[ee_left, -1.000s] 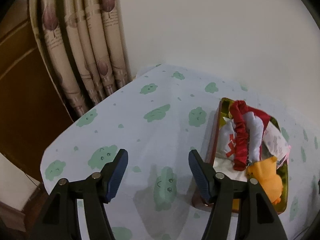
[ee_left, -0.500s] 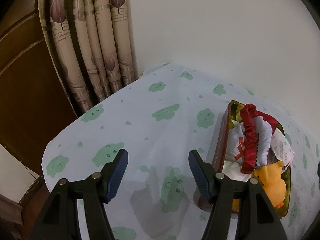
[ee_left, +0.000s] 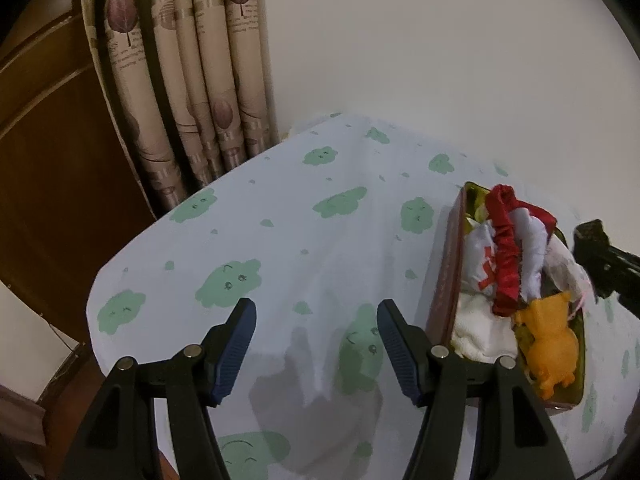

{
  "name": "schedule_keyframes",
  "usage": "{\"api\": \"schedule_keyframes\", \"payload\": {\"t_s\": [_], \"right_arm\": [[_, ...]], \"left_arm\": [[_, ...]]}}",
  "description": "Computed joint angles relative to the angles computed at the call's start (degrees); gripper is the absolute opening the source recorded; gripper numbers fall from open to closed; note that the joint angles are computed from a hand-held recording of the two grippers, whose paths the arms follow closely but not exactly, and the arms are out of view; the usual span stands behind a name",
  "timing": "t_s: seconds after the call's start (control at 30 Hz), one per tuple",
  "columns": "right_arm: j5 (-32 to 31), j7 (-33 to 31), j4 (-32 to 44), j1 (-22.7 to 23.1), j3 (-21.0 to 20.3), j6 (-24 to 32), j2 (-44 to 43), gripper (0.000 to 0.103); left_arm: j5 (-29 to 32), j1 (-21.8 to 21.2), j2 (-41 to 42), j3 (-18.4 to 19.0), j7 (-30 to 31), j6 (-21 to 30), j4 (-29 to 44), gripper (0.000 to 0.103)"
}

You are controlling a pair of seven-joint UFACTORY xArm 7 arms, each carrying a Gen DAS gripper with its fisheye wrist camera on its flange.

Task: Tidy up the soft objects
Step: 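Carry the brown checkered item with the right tool onto the tin and release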

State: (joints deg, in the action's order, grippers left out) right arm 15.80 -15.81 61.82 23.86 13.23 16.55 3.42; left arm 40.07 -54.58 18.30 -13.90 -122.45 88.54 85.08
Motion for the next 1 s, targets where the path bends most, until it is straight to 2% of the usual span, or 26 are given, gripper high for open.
{"api": "schedule_keyframes", "payload": {"t_s": [0.27, 0.6, 0.67, 0.73, 0.9, 1.0], "right_arm": [[-16.1, 13.7, 5.0, 3.3, -2.2, -0.1, 6.3, 0.026], [-24.4, 21.2, 5.5, 4.5, -3.5, -0.8, 8.4, 0.037], [-26.1, 22.9, 5.2, 4.9, -4.0, -1.1, 8.2, 0.044], [-26.5, 24.0, 5.1, 4.7, -3.9, -0.7, 7.8, 0.069], [-25.1, 23.8, 2.1, 3.5, -2.7, -1.9, 4.3, 0.088], [-17.9, 19.1, -0.3, 1.6, -0.5, -2.5, 1.7, 0.092]], "left_arm": [[-0.3, 0.3, -0.5, -0.1, -0.5, 0.5, -0.6, 0.065], [0.1, -0.2, 0.7, 0.1, 0.4, 2.6, 1.4, 0.065], [0.2, -0.2, 0.6, 0.2, 0.3, 2.4, 1.3, 0.065], [0.1, -0.3, 0.8, 0.3, 0.4, 2.5, 1.5, 0.065], [0.3, -0.5, 1.1, 0.4, 0.7, 2.9, 2.1, 0.065], [0.8, -0.9, 1.5, 0.5, 0.8, 3.2, 2.8, 0.065]]}}
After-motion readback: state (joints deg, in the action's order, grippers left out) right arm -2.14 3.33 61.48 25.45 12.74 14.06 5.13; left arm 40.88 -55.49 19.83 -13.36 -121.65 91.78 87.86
